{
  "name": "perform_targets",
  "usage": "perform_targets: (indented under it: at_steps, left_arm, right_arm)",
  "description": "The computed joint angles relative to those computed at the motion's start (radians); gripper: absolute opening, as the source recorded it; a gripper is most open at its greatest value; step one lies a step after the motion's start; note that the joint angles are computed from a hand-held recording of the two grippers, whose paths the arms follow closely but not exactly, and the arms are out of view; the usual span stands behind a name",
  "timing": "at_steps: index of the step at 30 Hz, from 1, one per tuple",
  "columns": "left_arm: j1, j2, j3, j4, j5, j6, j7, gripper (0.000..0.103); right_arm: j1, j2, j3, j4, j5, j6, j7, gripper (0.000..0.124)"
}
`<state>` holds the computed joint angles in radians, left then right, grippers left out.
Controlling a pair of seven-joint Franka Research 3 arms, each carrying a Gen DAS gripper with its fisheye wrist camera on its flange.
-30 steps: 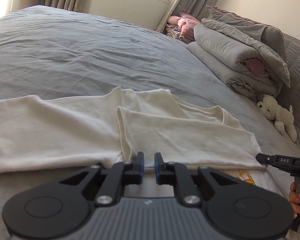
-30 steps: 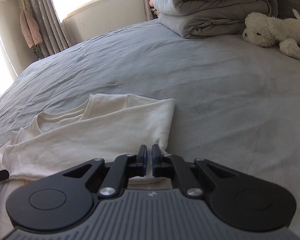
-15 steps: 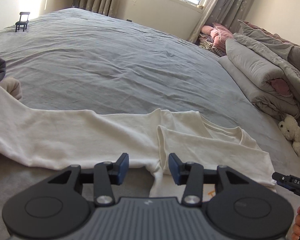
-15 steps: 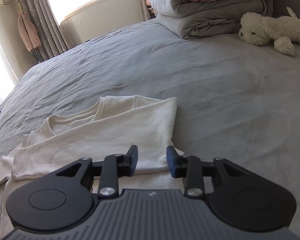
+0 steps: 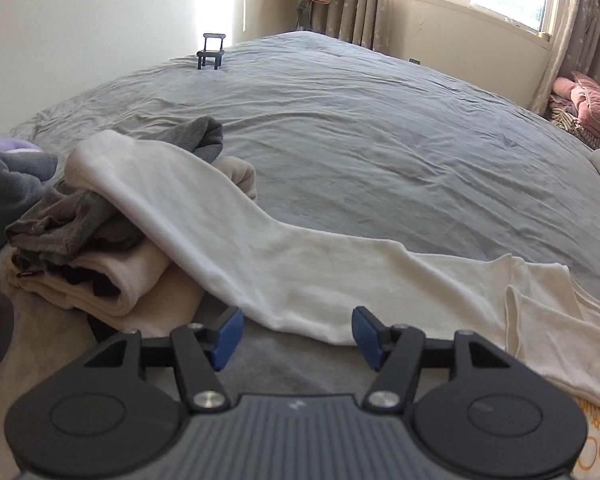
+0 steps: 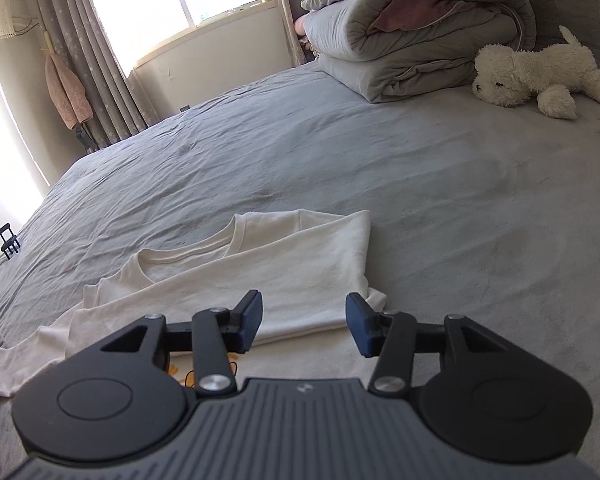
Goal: Fold clothes
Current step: 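Grasp the other sleeve cuff with the left gripper and lift it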
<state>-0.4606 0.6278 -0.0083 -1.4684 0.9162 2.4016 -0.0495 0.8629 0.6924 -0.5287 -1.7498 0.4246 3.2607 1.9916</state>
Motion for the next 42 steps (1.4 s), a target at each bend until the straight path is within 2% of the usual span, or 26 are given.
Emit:
perform_targets:
  at_steps: [4,8,9,11,13,16,18,22,25,28,29,30,34,42]
  left_arm:
    - [0.019,0.027,-0.011,0.029,-0.069,-0.013,-0.008,0.061]
    - [0.007,0.06,0.009,0.066,-0.089,-0.045,-0.061,0.06]
    - [-0.003,0.069,0.015,0.081,-0.088,-0.075,-0.068,0.055]
    - [-0.026,0.081,0.031,0.105,-0.074,-0.137,-0.101,0.052]
    - [-0.053,0.071,0.052,0.101,-0.03,-0.176,-0.163,0.052]
    - [-0.086,0.068,0.068,0.115,0.041,-0.272,-0.229,0.052]
    - [-0.082,0.075,0.059,0.131,0.062,-0.311,-0.238,0.053]
    - [-0.047,0.072,0.038,0.113,0.067,-0.273,-0.26,0.052]
    - [-0.033,0.063,0.04,0.087,0.092,-0.214,-0.305,0.044]
    - [-0.022,0.048,0.049,0.052,0.118,-0.155,-0.374,0.026]
    - [-0.02,0.037,0.054,0.031,0.133,-0.135,-0.41,0.012]
    - [-0.016,0.025,0.059,0.01,0.15,-0.115,-0.442,0.006]
    - [-0.01,-0.008,0.064,-0.036,0.232,-0.054,-0.509,0.003]
    - [-0.041,-0.041,0.079,-0.056,0.551,0.035,-0.704,0.003]
  right_arm:
    - [-0.042,-0.01,0.052,0.021,-0.019,-0.021,-0.006,0.051]
    - [-0.082,-0.021,0.102,0.033,-0.051,-0.031,-0.011,0.052]
    - [-0.084,-0.022,0.105,0.035,-0.06,-0.032,-0.013,0.052]
    - [-0.082,-0.021,0.103,0.039,-0.08,-0.034,-0.019,0.053]
    - [-0.084,-0.019,0.105,0.043,-0.095,-0.034,-0.026,0.054]
    - [-0.12,-0.025,0.149,0.048,-0.103,-0.027,-0.04,0.054]
    - [-0.14,-0.026,0.174,0.056,-0.107,-0.031,-0.051,0.055]
    - [-0.132,-0.026,0.168,0.058,-0.114,-0.041,-0.049,0.055]
    - [-0.12,-0.029,0.158,0.052,-0.117,-0.038,-0.043,0.055]
    - [-0.118,-0.029,0.158,0.051,-0.117,-0.038,-0.041,0.055]
    - [-0.119,-0.03,0.16,0.052,-0.118,-0.04,-0.04,0.055]
    - [-0.12,-0.03,0.163,0.053,-0.119,-0.04,-0.041,0.055]
    - [-0.127,-0.029,0.174,0.06,-0.125,-0.039,-0.043,0.055]
    - [-0.153,-0.03,0.201,0.069,-0.115,-0.028,-0.048,0.055]
